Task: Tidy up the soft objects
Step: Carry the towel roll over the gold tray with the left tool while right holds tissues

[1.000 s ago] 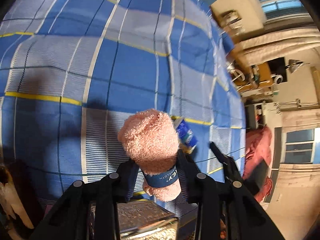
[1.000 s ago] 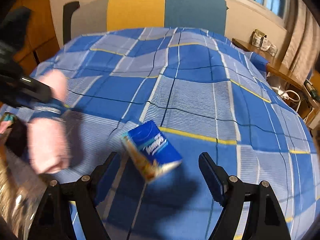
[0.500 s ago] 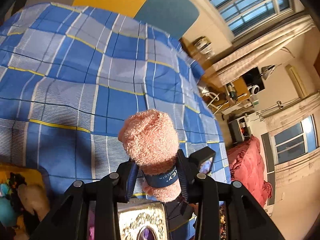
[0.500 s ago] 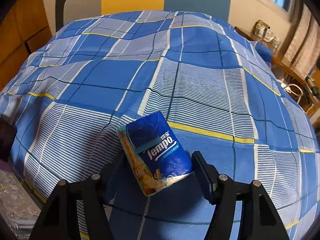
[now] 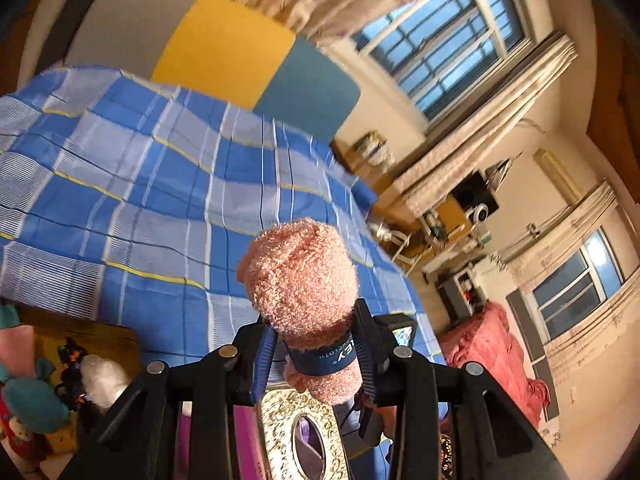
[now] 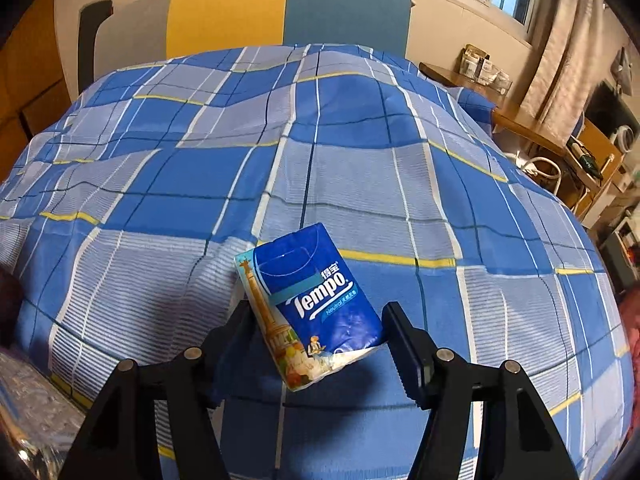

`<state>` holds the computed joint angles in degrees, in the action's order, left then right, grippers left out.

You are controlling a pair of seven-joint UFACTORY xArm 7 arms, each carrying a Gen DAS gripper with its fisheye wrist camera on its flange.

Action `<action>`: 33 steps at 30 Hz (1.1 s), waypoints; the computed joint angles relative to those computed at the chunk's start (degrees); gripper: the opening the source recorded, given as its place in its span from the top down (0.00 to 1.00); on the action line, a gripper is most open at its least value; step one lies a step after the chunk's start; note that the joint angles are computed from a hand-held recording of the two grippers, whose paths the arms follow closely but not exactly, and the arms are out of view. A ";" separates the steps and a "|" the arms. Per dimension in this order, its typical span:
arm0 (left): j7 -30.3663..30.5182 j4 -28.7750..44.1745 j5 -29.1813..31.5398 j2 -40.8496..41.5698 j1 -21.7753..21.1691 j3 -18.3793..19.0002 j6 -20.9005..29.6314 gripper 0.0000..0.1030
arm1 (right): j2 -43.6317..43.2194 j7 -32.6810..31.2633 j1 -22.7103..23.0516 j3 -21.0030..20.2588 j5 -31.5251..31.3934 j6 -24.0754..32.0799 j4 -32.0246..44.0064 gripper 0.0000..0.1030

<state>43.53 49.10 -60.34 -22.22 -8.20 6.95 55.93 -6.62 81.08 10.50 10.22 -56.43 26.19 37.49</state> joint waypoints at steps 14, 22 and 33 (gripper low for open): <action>7.35 -11.42 -0.97 -7.69 9.47 11.65 4.49 0.65 | -3.23 2.06 0.95 1.82 3.11 2.58 -2.74 0.36; 8.31 -13.75 4.99 -6.41 15.76 12.30 7.19 0.65 | -4.27 1.14 0.63 2.68 5.08 3.65 -3.52 0.36; 9.38 -18.67 18.73 -4.08 17.31 6.69 4.58 0.64 | -7.41 -1.13 0.74 3.65 7.30 7.10 -3.65 0.36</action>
